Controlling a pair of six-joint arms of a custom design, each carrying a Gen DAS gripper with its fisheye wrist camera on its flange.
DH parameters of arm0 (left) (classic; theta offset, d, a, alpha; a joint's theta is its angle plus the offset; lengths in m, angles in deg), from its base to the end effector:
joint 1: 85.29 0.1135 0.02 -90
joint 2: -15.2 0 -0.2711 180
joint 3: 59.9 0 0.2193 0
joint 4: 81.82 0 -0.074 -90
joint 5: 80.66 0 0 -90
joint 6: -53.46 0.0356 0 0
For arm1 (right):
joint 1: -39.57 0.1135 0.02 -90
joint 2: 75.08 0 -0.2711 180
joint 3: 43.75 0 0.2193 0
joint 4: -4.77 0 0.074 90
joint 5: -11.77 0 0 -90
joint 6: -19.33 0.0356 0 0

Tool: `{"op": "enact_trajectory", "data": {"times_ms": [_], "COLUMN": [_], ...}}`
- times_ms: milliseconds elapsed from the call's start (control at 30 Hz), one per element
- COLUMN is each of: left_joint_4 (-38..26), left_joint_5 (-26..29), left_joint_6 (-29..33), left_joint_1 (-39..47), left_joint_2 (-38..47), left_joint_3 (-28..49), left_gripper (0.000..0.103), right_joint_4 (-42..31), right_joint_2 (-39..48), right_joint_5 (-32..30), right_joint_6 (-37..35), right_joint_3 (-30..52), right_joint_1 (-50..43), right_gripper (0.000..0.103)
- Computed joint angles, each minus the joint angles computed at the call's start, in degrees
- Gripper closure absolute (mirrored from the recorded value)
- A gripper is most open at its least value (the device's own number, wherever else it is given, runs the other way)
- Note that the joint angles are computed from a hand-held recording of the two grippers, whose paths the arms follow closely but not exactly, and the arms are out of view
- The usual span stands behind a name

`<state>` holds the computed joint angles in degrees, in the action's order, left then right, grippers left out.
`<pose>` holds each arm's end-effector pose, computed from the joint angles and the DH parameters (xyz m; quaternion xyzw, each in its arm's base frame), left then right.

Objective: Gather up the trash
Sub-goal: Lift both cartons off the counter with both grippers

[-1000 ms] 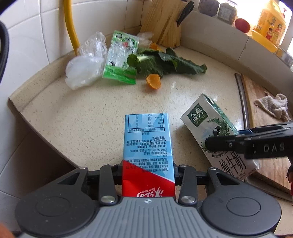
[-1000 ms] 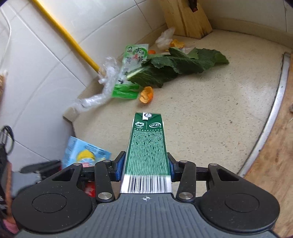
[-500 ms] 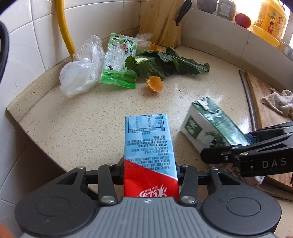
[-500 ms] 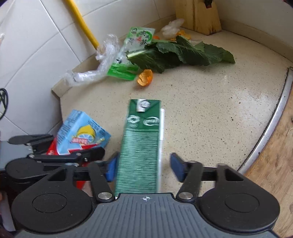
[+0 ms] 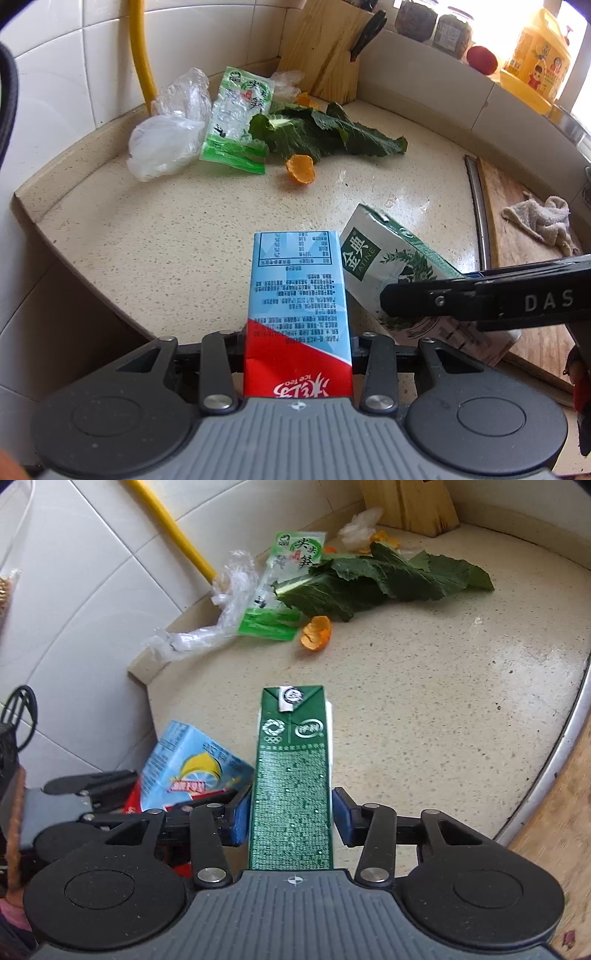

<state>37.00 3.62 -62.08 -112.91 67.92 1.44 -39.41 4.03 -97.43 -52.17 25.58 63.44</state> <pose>0.1249 -0.0614 0.2752 0.0012 0.9461 -0.1012 0.3078 0.2222 0.1111 0.2554 -0.0955 0.9342 0.2581 0.2271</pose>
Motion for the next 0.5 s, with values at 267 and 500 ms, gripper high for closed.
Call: {"op": "enact_trajectory", "data": {"times_ms": [267,500], "left_joint_4": [-4.04,-9.80], "left_joint_5": [0.65,3.23], "left_joint_6": [0.67,3.88], "left_joint_1": [1.71,9.74], "left_joint_2": [-4.46,-10.82], "left_joint_3": [1.71,2.02], "left_gripper": [0.068,0.068], "right_joint_4": [0.85,2.30], "right_joint_2": [-3.15,-4.60], "right_joint_5": [-0.73,-0.71], "right_joint_6": [3.25,6.56], "right_joint_3": [-1.12,-1.23], "right_joint_1": [0.25,3.23], "right_gripper": [0.051,0.051]}}
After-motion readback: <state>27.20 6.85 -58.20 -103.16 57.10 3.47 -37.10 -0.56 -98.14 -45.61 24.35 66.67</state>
